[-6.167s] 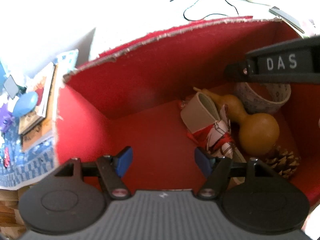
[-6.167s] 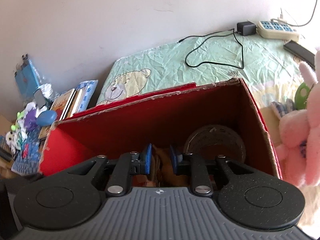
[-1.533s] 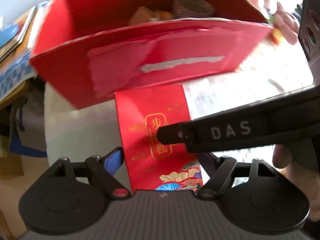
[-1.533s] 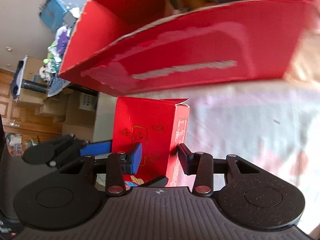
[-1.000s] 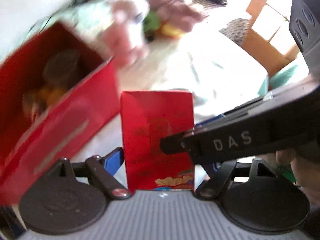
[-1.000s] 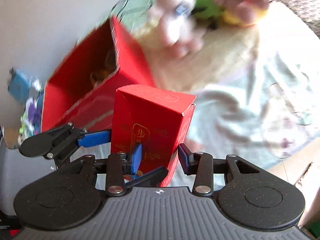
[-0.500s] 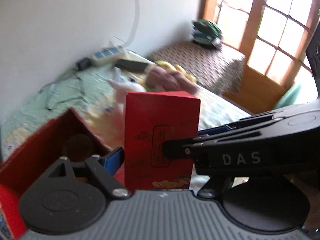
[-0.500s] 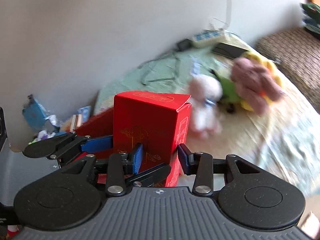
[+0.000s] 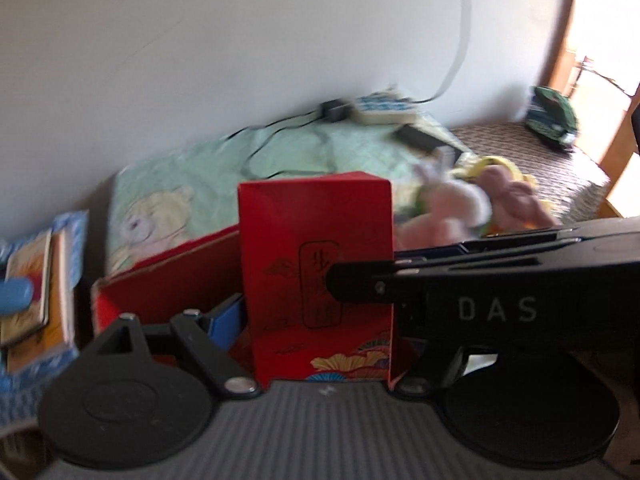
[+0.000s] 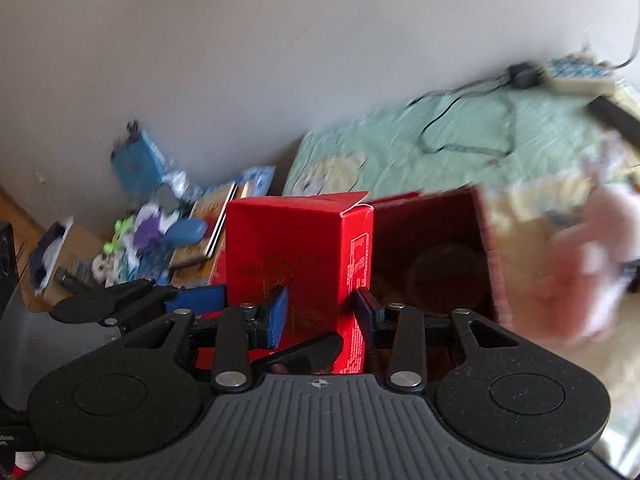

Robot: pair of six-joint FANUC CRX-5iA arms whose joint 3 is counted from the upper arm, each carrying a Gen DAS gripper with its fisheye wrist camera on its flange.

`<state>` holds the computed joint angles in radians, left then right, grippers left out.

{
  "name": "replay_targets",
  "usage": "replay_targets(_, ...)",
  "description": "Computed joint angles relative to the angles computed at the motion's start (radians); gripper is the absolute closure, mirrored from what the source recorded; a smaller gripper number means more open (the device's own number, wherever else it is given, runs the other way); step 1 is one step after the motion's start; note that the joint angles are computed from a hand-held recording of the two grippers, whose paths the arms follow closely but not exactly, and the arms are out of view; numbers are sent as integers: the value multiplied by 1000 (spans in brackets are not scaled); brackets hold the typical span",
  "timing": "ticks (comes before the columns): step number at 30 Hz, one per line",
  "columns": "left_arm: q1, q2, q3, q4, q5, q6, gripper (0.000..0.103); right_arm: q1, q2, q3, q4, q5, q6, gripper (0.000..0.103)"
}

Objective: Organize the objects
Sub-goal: 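Carry the red gift box over the large red box and lower it inside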

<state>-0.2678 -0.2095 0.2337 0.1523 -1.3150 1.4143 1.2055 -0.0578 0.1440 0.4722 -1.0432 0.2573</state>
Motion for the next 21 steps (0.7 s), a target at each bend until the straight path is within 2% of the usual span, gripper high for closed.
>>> replay_targets(4, 54, 10, -19, -31, -22, 27, 25, -50, 76, 72, -137, 26, 127, 62)
replay_targets(11, 122, 50, -50, -62, -75, 51, 25, -108, 189, 206, -337, -33, 305, 62)
replay_targets(16, 141, 69, -75, -73, -97, 61, 25, -153, 237, 269, -450, -83, 377, 60)
replay_targets(21, 114, 90, -67, -106, -116, 80, 24, -184, 265, 315, -521, -132, 433, 60)
